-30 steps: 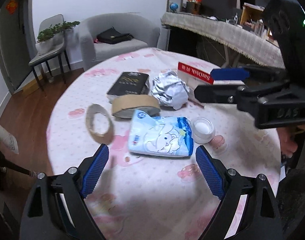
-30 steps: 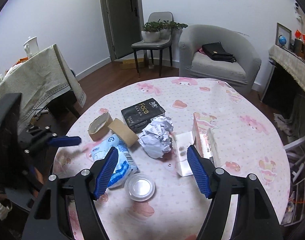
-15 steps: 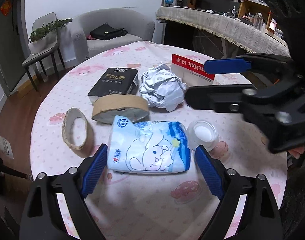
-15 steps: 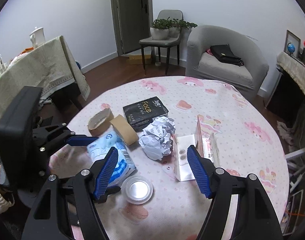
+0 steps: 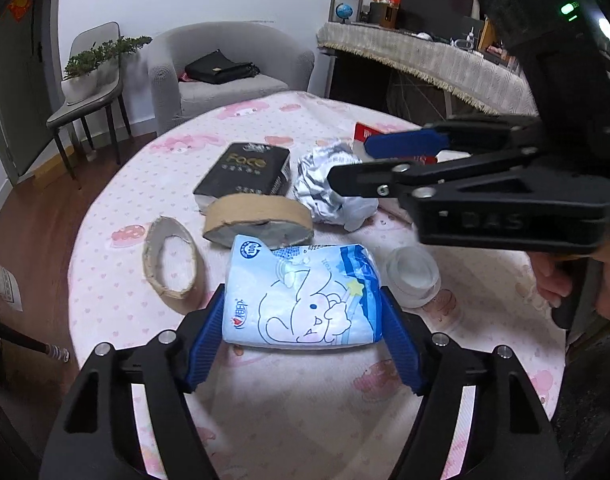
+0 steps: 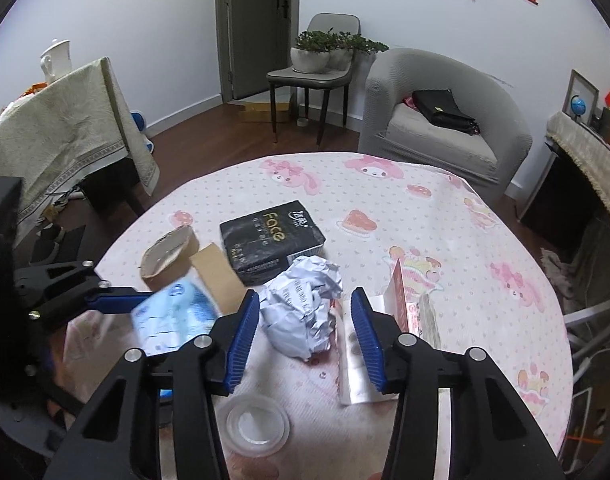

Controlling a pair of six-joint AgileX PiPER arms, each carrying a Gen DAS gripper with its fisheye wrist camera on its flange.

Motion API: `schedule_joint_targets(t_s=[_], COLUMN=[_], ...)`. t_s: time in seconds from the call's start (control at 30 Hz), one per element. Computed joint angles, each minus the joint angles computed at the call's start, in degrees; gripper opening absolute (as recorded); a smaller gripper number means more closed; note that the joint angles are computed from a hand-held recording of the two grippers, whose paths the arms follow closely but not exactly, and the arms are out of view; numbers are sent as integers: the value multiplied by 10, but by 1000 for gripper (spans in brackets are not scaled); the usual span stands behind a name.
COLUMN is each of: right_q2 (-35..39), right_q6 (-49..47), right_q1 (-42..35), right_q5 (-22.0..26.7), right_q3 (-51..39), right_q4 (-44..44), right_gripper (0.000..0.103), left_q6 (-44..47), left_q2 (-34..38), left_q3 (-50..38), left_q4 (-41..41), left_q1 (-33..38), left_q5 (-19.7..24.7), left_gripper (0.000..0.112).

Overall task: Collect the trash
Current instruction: 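Grasp the blue tissue pack with the left gripper while the right grasps the white paper ball, then carry both items to the teal bin while the left gripper releases the tissue pack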

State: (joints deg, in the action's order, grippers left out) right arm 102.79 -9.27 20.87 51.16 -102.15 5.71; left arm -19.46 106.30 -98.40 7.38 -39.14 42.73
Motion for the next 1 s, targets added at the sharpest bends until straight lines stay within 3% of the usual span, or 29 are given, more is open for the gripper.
schedule_joint_targets(t_s=[0.4,0.43,0.53,0.77,1.0], right_q2=[50,51,55,56,57], right_q6=[42,48,63,120,136], right_q1=[29,33,43,61,84], right_q5=[34,34,38,47,51], right_q3=[-64,-65,-79,-108,-135], right_q4=[-37,-42,-61,-128,-122], right_gripper=[44,38,35,35,35], left_q6=[18,20,22,11,-15], left_q2=[-75,-80,-96,-149,-196], left_q3=[77,82,98,146,184], left_q4=[-25,-27,-34,-37,-17], left_q1=[25,28,38,64,88], left_q5=[-25,-26,-30,-45,-46], left_gripper=[75,75,75,75,75])
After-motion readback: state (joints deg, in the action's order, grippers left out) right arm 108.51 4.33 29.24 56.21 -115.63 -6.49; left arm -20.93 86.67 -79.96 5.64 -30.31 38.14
